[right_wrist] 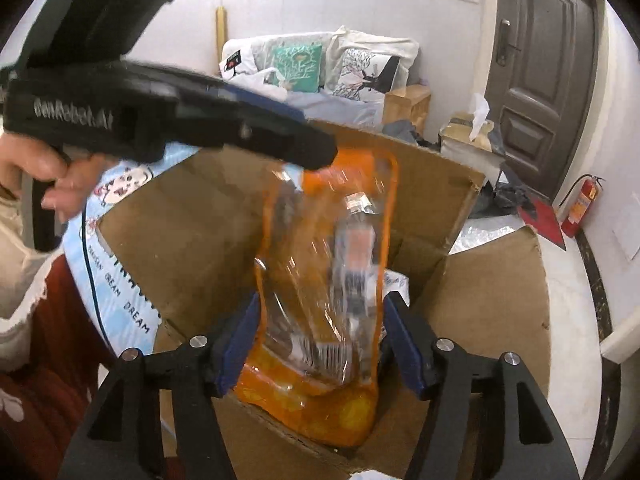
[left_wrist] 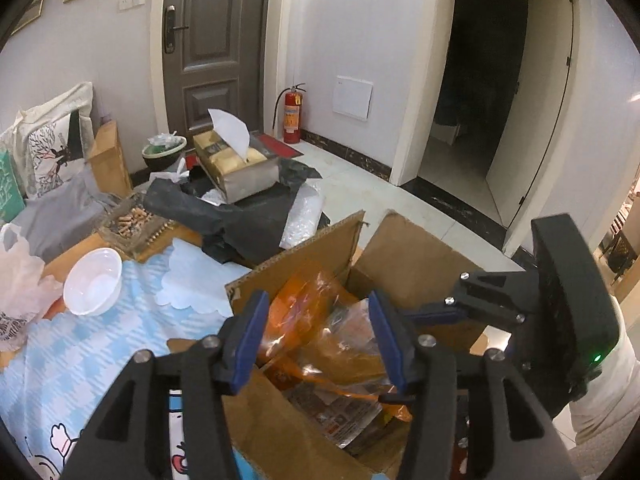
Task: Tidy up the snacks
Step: 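Carry the sausage packet into the box and open the right tool, then move the right tool back to the blue packet on the table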
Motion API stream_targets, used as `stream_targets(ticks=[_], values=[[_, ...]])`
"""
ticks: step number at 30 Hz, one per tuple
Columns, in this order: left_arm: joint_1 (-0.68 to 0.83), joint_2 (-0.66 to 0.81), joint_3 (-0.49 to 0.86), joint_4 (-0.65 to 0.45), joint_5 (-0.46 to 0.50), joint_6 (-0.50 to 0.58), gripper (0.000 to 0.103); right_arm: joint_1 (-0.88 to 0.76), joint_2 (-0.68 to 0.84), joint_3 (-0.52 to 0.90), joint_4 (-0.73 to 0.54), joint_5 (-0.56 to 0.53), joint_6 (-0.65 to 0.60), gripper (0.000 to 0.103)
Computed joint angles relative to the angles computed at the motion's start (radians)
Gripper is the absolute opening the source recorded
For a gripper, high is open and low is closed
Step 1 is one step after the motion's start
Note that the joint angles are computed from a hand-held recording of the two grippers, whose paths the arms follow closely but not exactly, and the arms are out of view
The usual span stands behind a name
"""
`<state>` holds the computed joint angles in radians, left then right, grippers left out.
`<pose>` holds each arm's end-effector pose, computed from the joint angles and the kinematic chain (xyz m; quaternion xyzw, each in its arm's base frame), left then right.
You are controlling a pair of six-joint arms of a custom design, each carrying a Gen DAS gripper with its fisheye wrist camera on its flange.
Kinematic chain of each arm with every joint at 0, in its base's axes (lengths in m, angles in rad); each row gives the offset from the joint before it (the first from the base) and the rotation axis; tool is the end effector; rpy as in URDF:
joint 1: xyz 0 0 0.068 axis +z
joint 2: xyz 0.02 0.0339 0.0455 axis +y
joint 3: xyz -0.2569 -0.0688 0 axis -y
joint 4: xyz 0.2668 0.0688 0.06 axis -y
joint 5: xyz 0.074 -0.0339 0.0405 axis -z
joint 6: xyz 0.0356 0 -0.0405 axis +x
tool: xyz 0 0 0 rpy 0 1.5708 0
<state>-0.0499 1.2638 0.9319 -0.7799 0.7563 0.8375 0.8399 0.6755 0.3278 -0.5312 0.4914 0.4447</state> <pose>0.2569 -0.0373 0.2386 0.4644 0.7813 -0.2509 0.3332 0.1180 0.1065 0.1585 -0.0983 0.9109 0.0138 0.4004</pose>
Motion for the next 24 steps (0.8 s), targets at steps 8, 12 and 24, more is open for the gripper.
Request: stream_targets(ticks=[8, 12, 24], values=[[0.028, -0.002, 0.007, -0.042, 0.018, 0.042, 0.052, 0.066, 0.021, 0.029, -0.055, 0.06, 0.062, 0.059], [0.066, -0.002, 0.009, -0.078, 0.045, 0.086, 0.062, 0.086, 0.03, 0.041, -0.071, 0.077, 0.091, 0.059], [0.32, 0.09, 0.108, -0.3, 0.149, 0.356, 0.067, 0.134, 0.185, 0.134, 0.023, 0.111, 0.169, 0.032]])
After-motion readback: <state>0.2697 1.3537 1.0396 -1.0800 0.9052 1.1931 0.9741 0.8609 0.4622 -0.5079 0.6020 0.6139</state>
